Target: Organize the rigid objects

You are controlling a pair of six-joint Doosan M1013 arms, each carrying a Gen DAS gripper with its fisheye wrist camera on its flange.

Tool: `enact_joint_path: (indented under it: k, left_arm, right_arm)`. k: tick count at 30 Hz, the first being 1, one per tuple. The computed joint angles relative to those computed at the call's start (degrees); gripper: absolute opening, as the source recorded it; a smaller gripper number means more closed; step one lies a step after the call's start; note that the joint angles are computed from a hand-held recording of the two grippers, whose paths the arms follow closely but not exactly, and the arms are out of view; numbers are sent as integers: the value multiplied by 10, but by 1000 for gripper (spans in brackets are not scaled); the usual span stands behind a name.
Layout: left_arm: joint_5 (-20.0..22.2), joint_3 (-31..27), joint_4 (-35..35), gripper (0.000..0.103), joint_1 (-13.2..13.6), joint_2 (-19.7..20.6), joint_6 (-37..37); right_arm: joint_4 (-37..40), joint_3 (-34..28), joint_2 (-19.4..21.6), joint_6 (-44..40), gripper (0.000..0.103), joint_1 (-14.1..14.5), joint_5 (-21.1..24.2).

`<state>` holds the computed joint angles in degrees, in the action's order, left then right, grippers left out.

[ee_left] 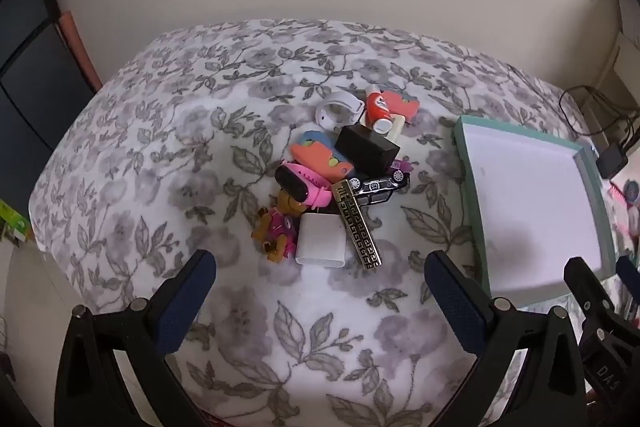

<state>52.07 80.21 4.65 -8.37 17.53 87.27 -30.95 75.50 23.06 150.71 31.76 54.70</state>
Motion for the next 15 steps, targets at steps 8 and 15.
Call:
enact_joint_path:
  k: [8,15]
  left_arm:
    - [-10,9,26,103,-7,-5,-4]
    - [-6,10,21,103,-5,-4,-2]
  right_arm:
    - [2,0,-1,0,103,-1,1]
    - [5,0,-1,-3,103,-2,2]
